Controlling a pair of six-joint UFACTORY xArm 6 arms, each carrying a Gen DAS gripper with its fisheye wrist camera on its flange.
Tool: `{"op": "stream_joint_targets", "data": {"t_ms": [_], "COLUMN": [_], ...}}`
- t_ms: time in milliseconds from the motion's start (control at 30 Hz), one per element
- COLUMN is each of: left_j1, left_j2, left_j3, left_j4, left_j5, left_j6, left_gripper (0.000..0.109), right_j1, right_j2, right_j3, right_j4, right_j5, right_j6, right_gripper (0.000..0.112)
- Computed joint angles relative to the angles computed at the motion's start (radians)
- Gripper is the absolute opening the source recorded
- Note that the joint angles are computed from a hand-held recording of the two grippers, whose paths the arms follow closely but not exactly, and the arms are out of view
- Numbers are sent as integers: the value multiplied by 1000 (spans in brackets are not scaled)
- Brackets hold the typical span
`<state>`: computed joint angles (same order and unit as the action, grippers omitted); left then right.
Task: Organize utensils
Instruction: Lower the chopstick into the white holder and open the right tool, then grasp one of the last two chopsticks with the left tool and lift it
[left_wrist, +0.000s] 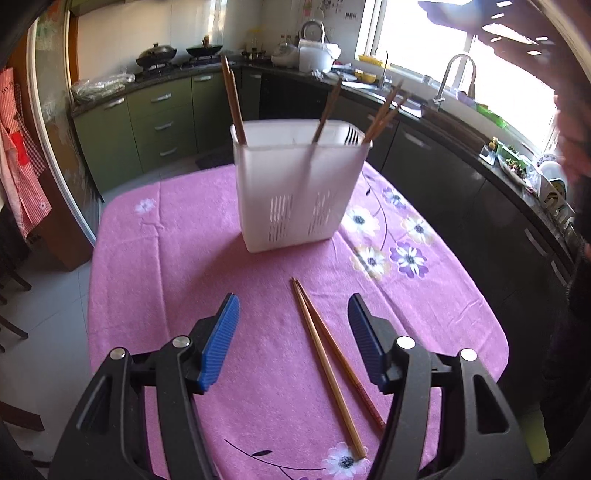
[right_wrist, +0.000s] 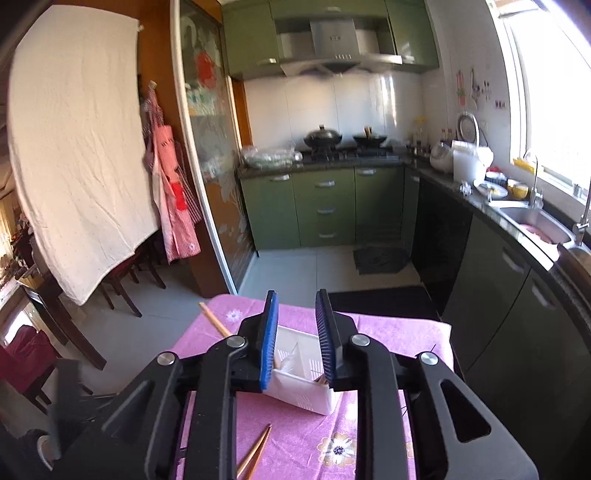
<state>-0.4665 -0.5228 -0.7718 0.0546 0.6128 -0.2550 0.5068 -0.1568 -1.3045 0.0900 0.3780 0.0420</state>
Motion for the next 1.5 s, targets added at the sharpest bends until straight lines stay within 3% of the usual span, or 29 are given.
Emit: {"op": "stream_joint_targets", "data": {"t_ms": [100,267,633,800,1033,1133,1300,1500], "left_j1": [-12,-21,-40,-59,-85,-96,-111,-107], "left_j2": [50,161,325,365,449,475,490,418], "left_j3": [-18,-51,-136,-172,-260,-288,-303,-235], "left_j4": [-33,-86,1,51,114,134,129,95], "left_j5": [42,105,159,175,201,204,207,198], "left_j6": [3,-6,-145,-187,-254,-270,-277,-262], "left_gripper": [58,58,44,34,33,31,8,7], "right_j1": [15,27,-35,-66,-98,-104,-116,-109], "right_j2": [-136,-314,-409,-419,-442,-450,-458,-470], "right_j3": [151,396,703,748,772,779,787,787], "right_j4": [-37,-12,454,591,696,717,751,740], "right_j5": [-51,-54,-24,-12,10,18,29,28], "right_j6": [10,-7,-287,-382,-458,-471,-491,-481], "right_gripper": [22,24,25,26,28,28,28,28]}}
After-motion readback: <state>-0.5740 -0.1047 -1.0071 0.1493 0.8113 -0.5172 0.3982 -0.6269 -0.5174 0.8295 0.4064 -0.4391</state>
